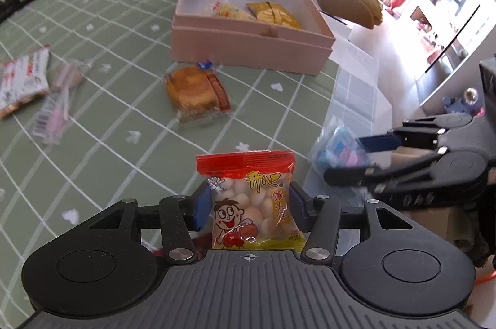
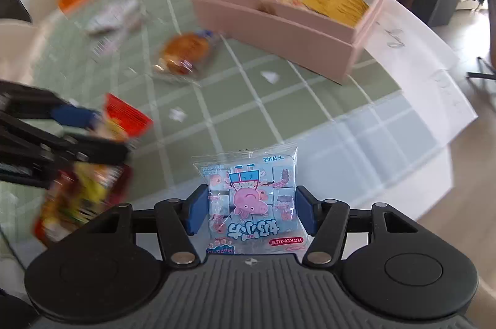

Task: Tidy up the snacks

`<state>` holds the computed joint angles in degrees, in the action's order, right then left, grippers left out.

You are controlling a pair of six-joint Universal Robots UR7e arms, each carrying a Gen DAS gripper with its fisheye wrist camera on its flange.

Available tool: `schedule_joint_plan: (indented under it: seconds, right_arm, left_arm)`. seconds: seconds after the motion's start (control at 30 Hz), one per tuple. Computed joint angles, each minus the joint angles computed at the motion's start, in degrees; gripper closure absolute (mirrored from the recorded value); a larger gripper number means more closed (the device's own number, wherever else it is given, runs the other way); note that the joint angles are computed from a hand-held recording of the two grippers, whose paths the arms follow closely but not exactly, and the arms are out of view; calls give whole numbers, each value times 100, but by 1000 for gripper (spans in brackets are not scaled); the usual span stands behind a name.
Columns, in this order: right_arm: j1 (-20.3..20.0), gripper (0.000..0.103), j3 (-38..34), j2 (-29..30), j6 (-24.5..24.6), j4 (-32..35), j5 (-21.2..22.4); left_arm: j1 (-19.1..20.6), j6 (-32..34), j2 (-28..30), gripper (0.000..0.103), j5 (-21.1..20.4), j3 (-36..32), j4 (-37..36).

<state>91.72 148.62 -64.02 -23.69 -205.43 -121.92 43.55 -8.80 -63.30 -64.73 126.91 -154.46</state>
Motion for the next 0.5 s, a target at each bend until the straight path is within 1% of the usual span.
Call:
schedule_joint_plan:
  seconds: [0.07, 0.13, 0.17, 0.23, 0.3, 0.37, 0.43, 0.5]
  right_arm:
    - [-56, 44, 61, -74, 162, -237, 413]
    - [-32, 44, -9, -256, 338, -319, 743]
    - [22, 44, -89, -362, 384, -378, 868]
    - [183, 44, -316, -564, 412, -418, 941]
    - [380, 44, -688, -684, 304, -443, 800]
    - [586, 44, -1109, -651, 120, -507, 444]
    - [689, 44, -1505, -541, -107, -521, 175]
    - [704, 44, -1881, -379, -194, -432, -48]
  left_arm:
    - [1, 107, -95, 46, 15, -55, -158]
    - [39, 347, -123, 46, -14, -186, -580]
    - [62, 510, -83, 46, 2, -302, -847]
    - [147, 897, 150, 46, -16, -668, -1433]
    - [295, 1299, 532, 46, -224, -1205, -1689]
    - [458, 1580, 985, 46, -499, -1779, -1692]
    - [636, 1708, 1483, 45, -707, -2397, -1422]
    - [838, 1797, 1980, 45, -900, -3025, -938]
